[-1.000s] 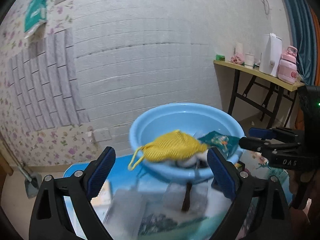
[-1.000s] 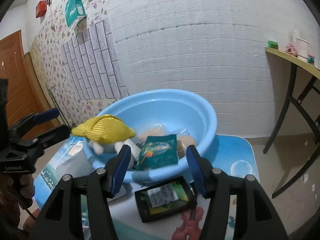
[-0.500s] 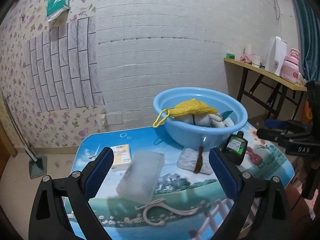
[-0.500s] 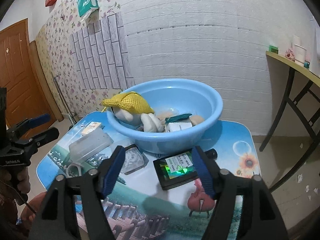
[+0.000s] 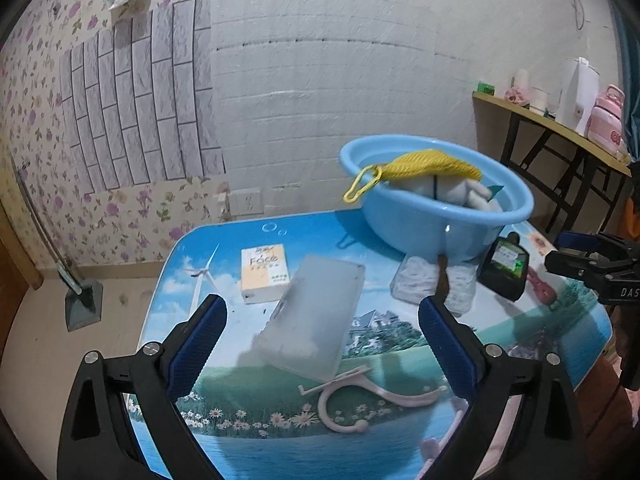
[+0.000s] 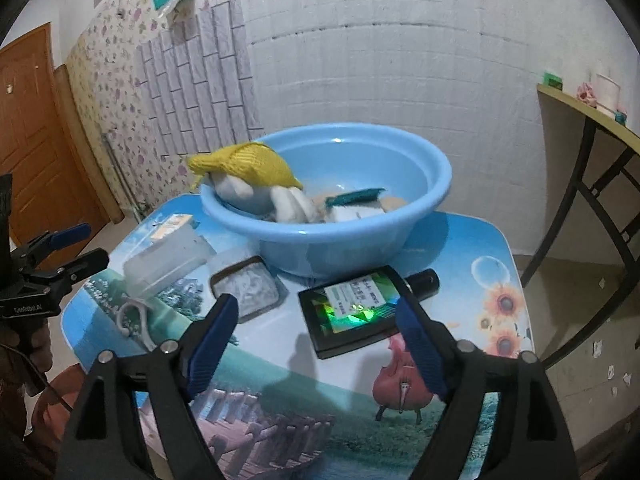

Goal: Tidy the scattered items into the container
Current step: 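Carry the cap and green packet over the basin and open both tools, then grasp the clear plastic case with the left tool while the right tool grasps the black MENS bottle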

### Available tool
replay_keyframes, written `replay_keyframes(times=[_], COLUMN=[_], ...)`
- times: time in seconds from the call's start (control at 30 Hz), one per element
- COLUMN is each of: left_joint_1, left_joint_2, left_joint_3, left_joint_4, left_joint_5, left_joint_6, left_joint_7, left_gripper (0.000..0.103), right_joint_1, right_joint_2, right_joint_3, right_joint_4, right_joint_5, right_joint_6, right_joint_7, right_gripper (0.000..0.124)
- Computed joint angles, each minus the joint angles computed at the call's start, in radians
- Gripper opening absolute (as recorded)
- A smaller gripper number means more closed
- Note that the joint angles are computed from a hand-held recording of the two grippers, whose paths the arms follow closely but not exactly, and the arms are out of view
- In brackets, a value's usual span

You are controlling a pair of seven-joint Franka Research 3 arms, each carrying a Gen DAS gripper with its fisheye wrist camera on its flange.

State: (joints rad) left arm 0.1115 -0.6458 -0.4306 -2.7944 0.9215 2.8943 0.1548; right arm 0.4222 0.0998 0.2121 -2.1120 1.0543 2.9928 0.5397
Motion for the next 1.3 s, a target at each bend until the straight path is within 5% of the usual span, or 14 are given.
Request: replay_keyframes(times=[0.43, 0.83, 1.3], left_joint_1=[0.024, 0.013, -0.035], left_joint_2=[0.133, 0.247, 0.329], left_joint_3=[0.035, 0.085, 0.160], left_joint_4=[0.023, 0.076, 0.126], left_joint_5=[0.038, 0.086, 0.079], left_joint_6=[0.033, 0.049, 0.061], left_joint_7=[0.007, 0.009, 0.076], left_gripper=[0.097, 0.097, 0.096], right_joint_1=[-0.020, -0.039, 0.026], right_joint_2=[0.089, 0.169, 0.255], right_joint_3=[-0.024, -0.023, -0.098], right_joint_4=[0.028, 0.094, 0.195], right_joint_5=[-0.285, -0.484, -0.754], right_joint_6=[-0.015, -0.048, -0.120], right_joint_7=[0.266, 0.386, 0.631], right_gripper=[0.087, 0.099, 0.099])
